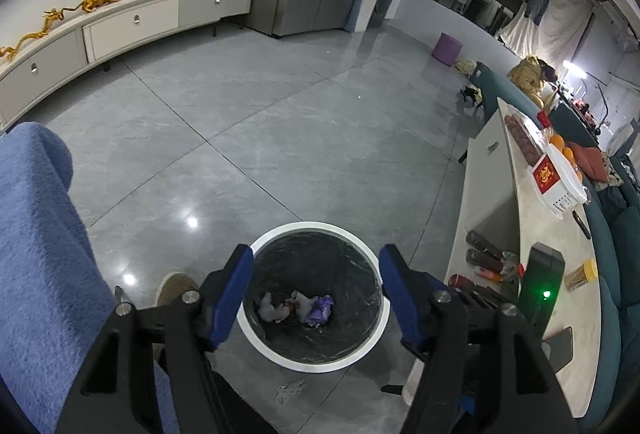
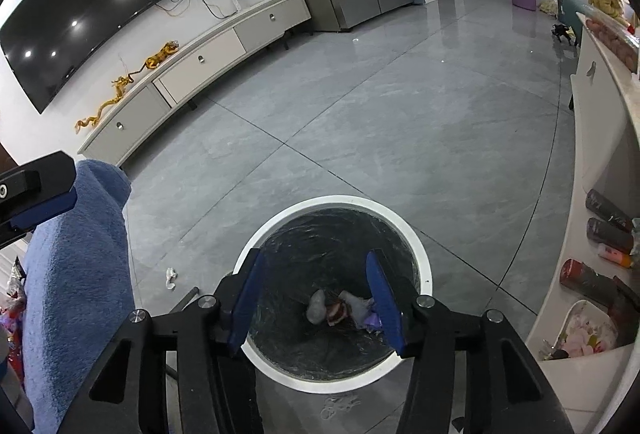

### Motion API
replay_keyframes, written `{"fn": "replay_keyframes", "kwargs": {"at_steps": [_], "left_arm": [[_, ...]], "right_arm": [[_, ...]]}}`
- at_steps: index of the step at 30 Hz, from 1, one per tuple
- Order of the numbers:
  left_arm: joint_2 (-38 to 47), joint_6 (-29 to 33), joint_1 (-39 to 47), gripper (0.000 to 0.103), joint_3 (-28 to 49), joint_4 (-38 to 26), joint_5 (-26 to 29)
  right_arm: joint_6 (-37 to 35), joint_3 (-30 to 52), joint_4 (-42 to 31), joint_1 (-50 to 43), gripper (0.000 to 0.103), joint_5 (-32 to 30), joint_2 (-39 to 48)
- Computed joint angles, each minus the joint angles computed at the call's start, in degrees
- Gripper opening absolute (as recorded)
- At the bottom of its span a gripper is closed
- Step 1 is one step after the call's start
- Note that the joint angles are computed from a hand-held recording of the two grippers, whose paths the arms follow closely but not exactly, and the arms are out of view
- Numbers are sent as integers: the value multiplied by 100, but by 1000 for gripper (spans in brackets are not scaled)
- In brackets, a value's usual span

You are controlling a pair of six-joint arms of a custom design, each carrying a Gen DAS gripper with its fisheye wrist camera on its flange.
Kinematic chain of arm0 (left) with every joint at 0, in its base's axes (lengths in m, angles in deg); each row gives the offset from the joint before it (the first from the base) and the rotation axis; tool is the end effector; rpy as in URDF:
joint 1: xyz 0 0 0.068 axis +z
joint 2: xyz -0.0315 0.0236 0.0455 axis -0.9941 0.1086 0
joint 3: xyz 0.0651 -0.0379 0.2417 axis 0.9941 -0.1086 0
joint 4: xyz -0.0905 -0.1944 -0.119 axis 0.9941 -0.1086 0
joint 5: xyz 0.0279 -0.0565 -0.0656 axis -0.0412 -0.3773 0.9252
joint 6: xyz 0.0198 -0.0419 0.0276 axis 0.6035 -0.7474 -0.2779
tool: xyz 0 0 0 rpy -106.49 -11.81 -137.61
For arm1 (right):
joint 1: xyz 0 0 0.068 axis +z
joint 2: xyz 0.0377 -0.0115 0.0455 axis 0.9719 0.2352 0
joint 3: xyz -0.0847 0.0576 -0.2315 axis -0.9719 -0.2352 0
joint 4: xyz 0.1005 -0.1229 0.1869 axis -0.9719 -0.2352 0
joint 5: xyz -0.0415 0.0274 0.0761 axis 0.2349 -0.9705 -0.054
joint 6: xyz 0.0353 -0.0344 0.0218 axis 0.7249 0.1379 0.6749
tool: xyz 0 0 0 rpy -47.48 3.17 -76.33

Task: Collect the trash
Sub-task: 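Carry both items over the trash bin and open both tools, then return both open tools to the remaining wrappers on the rug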

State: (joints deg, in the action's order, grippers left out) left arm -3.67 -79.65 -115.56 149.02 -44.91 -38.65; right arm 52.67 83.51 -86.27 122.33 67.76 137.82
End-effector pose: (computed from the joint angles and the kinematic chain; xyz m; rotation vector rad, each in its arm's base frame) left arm 0.2363 -0.1495 0.2815 0.3430 2.4728 -0.4650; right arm 0.1616 0.1493 0.2423 0.2895 2.4373 0.3245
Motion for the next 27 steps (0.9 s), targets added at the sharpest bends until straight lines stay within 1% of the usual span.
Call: {"fn": "replay_keyframes", "kwargs": {"at_steps": [4,8,13,17,23,27], "left_arm": [[-514,-100,-98,63,-182,-167,-262],[-1040,-120,-72,63,-336,-497,-321],[-1768,-112,-40,63,-501,-916,-423],[-2285,-72,141,63,-531,-1260,-368],[-2938,47,624,63,-452,-1766,-72],[-3392,282,1291,63,-399,-2176,433]], "right_arm": [[271,158,-388,261,50,339,-291],[790,453,-887,757,50,903,-475],[1480,1018,-1531,1590,50,1632,-327],[1836,1492,-1901,2054,50,2024,-105],[2303,2436,-2610,2720,50,2591,433],[2416,3075,-3024,3043,50,2860,773]]}}
